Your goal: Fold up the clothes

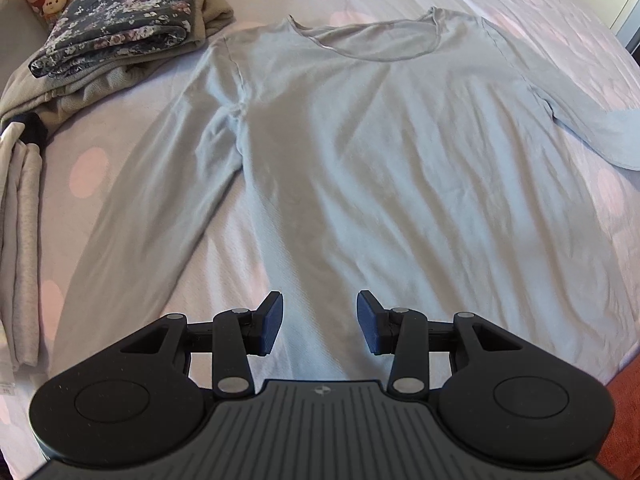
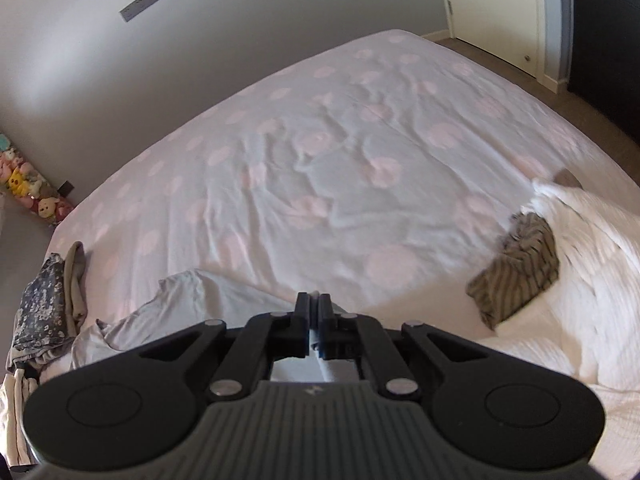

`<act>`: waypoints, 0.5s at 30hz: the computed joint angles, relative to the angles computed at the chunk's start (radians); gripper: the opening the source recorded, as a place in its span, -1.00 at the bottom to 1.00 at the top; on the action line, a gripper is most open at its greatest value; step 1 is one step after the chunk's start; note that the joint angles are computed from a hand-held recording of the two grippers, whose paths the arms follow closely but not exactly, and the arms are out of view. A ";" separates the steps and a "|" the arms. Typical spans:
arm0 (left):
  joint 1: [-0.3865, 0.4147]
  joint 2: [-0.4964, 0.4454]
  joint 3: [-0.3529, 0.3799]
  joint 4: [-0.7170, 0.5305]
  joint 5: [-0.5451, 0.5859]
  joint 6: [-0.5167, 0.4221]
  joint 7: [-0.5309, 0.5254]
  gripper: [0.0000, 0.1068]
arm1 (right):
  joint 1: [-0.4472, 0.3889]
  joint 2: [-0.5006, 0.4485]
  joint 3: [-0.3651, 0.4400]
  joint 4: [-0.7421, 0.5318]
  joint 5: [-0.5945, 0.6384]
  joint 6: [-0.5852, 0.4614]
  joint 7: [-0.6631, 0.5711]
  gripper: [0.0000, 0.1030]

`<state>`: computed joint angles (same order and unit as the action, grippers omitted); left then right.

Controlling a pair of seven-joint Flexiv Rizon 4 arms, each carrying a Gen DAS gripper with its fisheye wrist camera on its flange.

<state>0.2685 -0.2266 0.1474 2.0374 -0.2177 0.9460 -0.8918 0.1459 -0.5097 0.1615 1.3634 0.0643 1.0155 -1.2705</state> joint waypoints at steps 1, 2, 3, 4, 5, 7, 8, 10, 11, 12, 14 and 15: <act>0.006 0.000 -0.003 -0.001 -0.013 0.003 0.013 -0.28 | 0.020 -0.009 0.007 -0.030 -0.012 -0.012 -0.002 -0.91; 0.013 -0.001 -0.006 -0.002 -0.029 0.006 0.029 -0.28 | 0.039 -0.018 0.013 -0.056 -0.021 -0.023 -0.005 -0.91; 0.019 -0.001 -0.009 -0.002 -0.047 0.010 0.045 -0.28 | 0.059 -0.027 0.023 -0.082 -0.027 -0.032 -0.013 -0.91; 0.026 -0.002 -0.011 -0.002 -0.066 0.014 0.060 -0.28 | 0.080 -0.038 0.034 -0.110 -0.032 -0.042 -0.023 -0.91; 0.033 -0.004 -0.013 -0.002 -0.085 0.015 0.074 -0.28 | 0.102 -0.051 0.044 -0.142 -0.036 -0.054 -0.033 -0.91; 0.046 -0.008 -0.014 -0.008 -0.118 0.015 0.097 -0.28 | 0.144 -0.073 0.067 -0.193 -0.036 -0.071 -0.064 -0.91; 0.052 -0.010 -0.014 -0.011 -0.131 0.015 0.107 -0.28 | 0.165 -0.085 0.077 -0.222 -0.035 -0.081 -0.080 -0.91; 0.066 -0.015 -0.014 -0.018 -0.159 0.014 0.129 -0.28 | 0.211 -0.115 0.096 -0.286 -0.033 -0.105 -0.116 -0.92; 0.073 -0.019 -0.014 -0.020 -0.174 0.014 0.142 -0.28 | 0.235 -0.132 0.104 -0.320 -0.032 -0.120 -0.135 -0.92; 0.080 -0.022 -0.014 -0.023 -0.189 0.013 0.153 -0.28 | 0.258 -0.149 0.110 -0.355 -0.030 -0.136 -0.153 -0.92; 0.095 -0.028 -0.015 -0.026 -0.220 0.011 0.174 -0.28 | 0.303 -0.188 0.119 -0.427 -0.025 -0.174 -0.187 -0.92; 0.102 -0.031 -0.016 -0.026 -0.237 0.009 0.186 -0.28 | 0.326 -0.210 0.121 -0.463 -0.023 -0.195 -0.203 -0.92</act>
